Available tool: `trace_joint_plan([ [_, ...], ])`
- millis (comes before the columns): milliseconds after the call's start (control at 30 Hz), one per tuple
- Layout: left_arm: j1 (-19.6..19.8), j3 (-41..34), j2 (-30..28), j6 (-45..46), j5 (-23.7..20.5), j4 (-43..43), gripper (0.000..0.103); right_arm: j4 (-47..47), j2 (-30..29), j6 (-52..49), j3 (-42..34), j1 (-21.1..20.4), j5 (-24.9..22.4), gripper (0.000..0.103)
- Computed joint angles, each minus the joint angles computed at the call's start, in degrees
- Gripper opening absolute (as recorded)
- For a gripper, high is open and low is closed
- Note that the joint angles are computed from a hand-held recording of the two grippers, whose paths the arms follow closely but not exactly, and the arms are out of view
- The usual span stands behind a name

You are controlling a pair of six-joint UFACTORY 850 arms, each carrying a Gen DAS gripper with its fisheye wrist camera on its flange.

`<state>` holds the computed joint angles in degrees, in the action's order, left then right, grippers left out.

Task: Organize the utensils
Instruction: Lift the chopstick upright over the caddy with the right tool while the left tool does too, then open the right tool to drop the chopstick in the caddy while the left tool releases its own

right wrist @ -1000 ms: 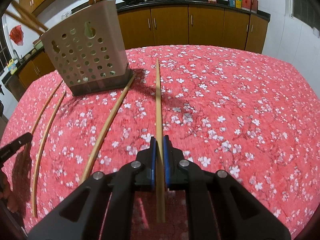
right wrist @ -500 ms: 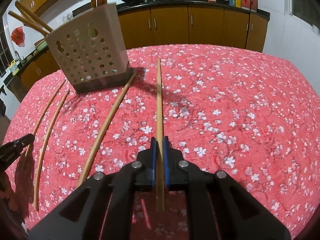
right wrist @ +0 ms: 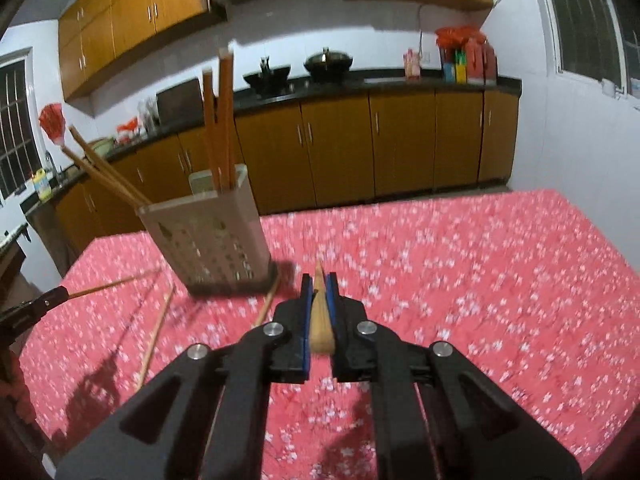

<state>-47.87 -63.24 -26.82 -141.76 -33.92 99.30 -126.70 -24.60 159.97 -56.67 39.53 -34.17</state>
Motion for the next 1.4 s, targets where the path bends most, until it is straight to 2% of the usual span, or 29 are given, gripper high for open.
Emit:
trace_joint_plan([
  [233,-0.3,0.1,1.8,-1.6,-1.8,2.7,0.007,-1.4,2.0,1.2,0.8,0.5,-2.4,0.008],
  [733,-3.5,-2.7,5.9,1.6,-7.1,9.2,0.007,-17.7,11.7,10.1,2.3,1.3,-6.4,0.008],
  [933,-4.6,-8.4,4.0,0.7,-10.2,13.4,0.007,-17.3,10.6,8.3,-0.9,2.1,-9.8,0.008],
  [1033,-4.8,-11.9,2.3,0.0,-13.2,14.3,0.007,-15.9,9.2,6.1,-3.2,2.1,-10.6,0.008],
  [1167,-4.1,-16.0,-0.2,-1.7,-16.3,14.0,0.007,-14.3,6.2,4.3,-6.9,1.2,-9.1,0.008],
  [1400,-3.0,-19.9,-4.8,-2.6,-18.0,13.2,0.007,-12.9,1.9,3.0,-11.4,-0.4,-5.0,0.008],
])
